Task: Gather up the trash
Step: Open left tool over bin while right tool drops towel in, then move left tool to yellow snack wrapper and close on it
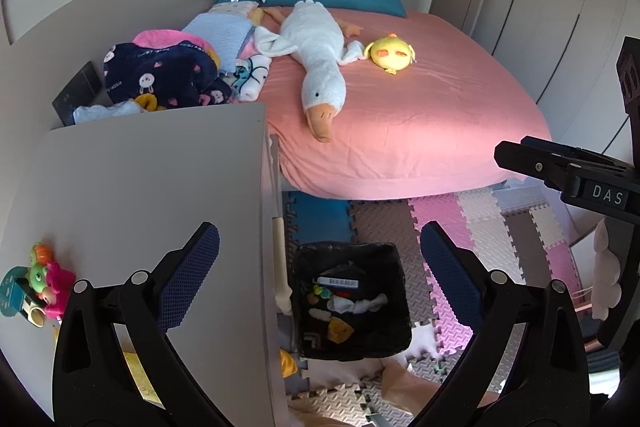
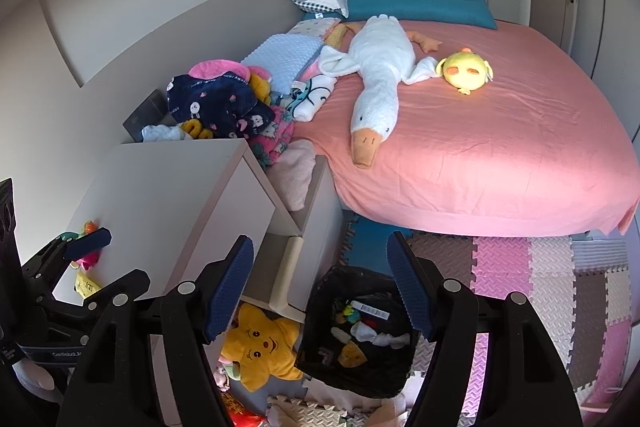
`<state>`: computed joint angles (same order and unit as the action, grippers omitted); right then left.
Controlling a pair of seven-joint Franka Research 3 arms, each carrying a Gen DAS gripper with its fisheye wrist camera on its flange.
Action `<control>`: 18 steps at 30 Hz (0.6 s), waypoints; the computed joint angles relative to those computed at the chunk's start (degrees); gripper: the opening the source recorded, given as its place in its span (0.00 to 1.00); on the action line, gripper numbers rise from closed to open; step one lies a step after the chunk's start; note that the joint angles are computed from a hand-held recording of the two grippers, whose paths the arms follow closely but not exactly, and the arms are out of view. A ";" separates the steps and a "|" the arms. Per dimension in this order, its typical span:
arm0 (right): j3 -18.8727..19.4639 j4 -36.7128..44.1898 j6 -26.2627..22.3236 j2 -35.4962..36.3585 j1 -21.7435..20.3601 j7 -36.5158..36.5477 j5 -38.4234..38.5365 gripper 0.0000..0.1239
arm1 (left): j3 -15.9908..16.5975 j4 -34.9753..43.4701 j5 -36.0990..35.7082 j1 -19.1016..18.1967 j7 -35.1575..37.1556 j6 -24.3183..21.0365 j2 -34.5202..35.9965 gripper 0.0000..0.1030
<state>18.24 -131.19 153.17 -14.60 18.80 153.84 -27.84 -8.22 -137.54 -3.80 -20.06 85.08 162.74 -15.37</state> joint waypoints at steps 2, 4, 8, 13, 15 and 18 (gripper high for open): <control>0.08 0.95 0.29 1.08 0.22 -0.42 -0.04 0.56 | -0.15 -0.52 0.61 0.75 -0.94 -0.32 -0.55 0.94; -0.08 1.99 0.63 2.33 0.65 -0.91 -0.08 0.56 | -0.34 -1.18 1.54 1.59 -2.18 -0.66 -1.21 0.94; -0.71 3.99 1.75 4.97 2.13 -1.79 -0.46 0.56 | -1.22 -2.47 4.81 4.08 -6.56 -1.55 -2.53 0.94; -2.12 7.44 2.45 8.91 4.99 -5.00 0.13 0.56 | -2.23 -4.43 9.67 7.62 -14.60 -3.47 -4.70 0.94; -2.96 8.54 2.72 10.06 6.17 -6.72 0.82 0.56 | -2.30 -5.45 11.23 8.67 -17.26 -4.03 -5.86 0.94; -4.00 10.81 3.26 12.40 7.92 -9.68 1.76 0.56 | -2.77 -6.67 13.97 10.53 -21.63 -4.93 -7.45 0.94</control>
